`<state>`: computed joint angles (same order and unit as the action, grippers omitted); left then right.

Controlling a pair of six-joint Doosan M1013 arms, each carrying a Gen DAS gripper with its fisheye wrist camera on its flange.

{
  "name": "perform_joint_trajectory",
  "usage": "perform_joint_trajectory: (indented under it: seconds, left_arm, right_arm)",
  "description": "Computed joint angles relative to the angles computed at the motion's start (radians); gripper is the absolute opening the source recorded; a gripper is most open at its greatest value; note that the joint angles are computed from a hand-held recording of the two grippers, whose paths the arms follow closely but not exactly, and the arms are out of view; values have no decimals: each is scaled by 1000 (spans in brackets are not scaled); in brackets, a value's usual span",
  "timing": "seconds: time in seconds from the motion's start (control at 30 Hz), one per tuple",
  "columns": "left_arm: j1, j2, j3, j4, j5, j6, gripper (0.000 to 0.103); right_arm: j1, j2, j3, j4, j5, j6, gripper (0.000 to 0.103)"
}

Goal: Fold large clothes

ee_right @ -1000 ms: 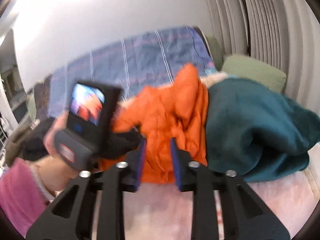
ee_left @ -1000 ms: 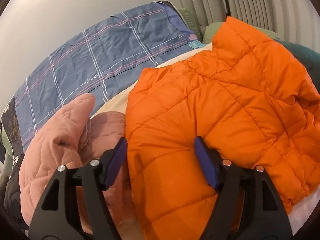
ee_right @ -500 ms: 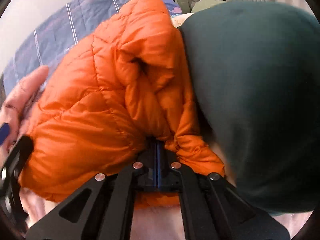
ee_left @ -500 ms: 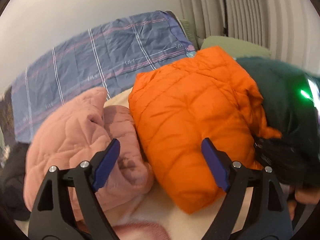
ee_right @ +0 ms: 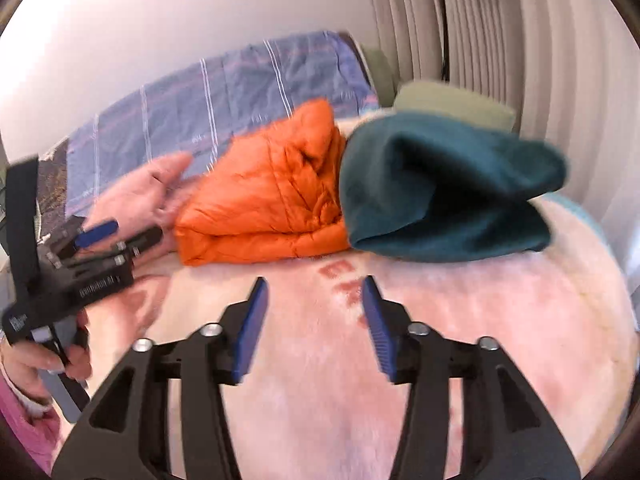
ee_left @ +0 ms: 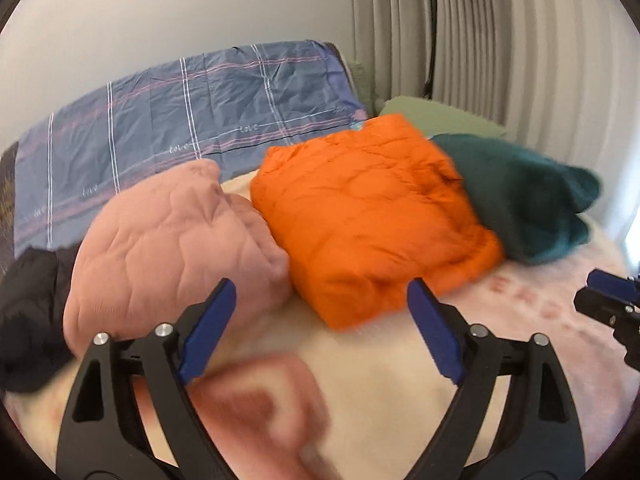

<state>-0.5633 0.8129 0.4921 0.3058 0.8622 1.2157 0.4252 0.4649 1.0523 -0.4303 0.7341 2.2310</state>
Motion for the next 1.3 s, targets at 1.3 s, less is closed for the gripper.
perform_joint_trajectory:
  seconds: [1.3]
  left_arm:
    - [-139,-498,704,391,-181,-416,101]
  right_arm:
    - [188,-217,241,-383,-10,329,91]
